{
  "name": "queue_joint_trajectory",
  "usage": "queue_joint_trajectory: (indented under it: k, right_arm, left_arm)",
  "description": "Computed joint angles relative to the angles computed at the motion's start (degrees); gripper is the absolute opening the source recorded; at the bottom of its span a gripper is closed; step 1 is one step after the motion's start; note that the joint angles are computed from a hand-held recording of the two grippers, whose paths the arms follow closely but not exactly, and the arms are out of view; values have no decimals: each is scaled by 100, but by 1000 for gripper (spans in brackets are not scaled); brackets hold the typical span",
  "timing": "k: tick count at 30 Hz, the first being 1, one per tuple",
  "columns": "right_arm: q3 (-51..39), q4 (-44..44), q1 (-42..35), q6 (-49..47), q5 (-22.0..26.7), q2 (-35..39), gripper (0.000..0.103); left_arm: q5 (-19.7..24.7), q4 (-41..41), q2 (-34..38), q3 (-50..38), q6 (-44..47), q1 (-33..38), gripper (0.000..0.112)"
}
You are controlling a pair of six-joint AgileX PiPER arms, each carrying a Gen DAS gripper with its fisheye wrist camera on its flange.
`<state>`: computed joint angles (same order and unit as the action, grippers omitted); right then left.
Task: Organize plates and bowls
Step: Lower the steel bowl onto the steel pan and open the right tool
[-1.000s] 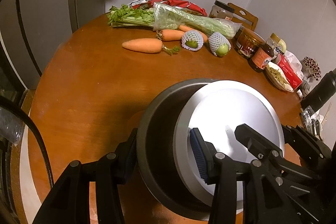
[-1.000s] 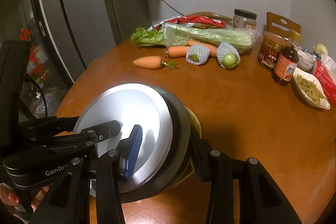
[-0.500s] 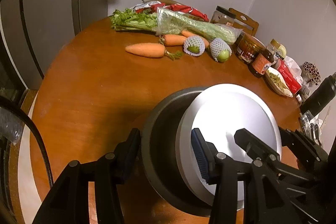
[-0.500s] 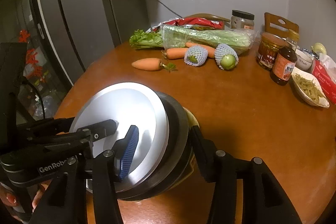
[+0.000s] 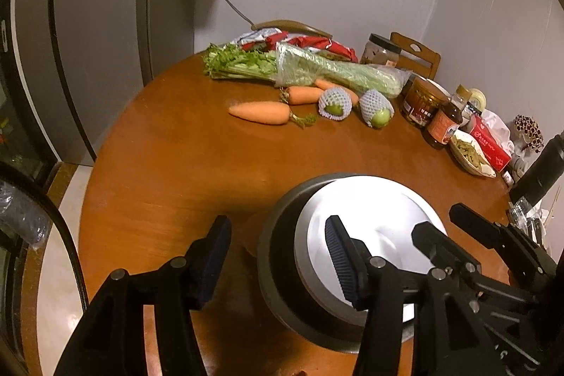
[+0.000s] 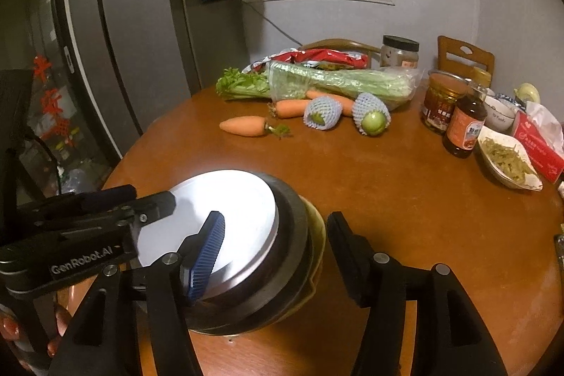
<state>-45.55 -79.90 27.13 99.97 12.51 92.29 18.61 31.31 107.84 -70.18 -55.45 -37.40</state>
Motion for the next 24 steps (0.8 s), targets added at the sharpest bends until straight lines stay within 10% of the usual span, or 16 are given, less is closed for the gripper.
queue_joint_trajectory:
  k: [13, 24]
  right_arm:
    - [1078, -1365, 530, 1465, 660, -1344, 64]
    - [2424, -731, 2281, 1679, 2049, -2389, 65]
  left_arm:
    - [987, 2909, -1022, 1269, -3543, -1004, 63]
    - [2159, 3833, -1508, 2433, -5788, -2625, 71]
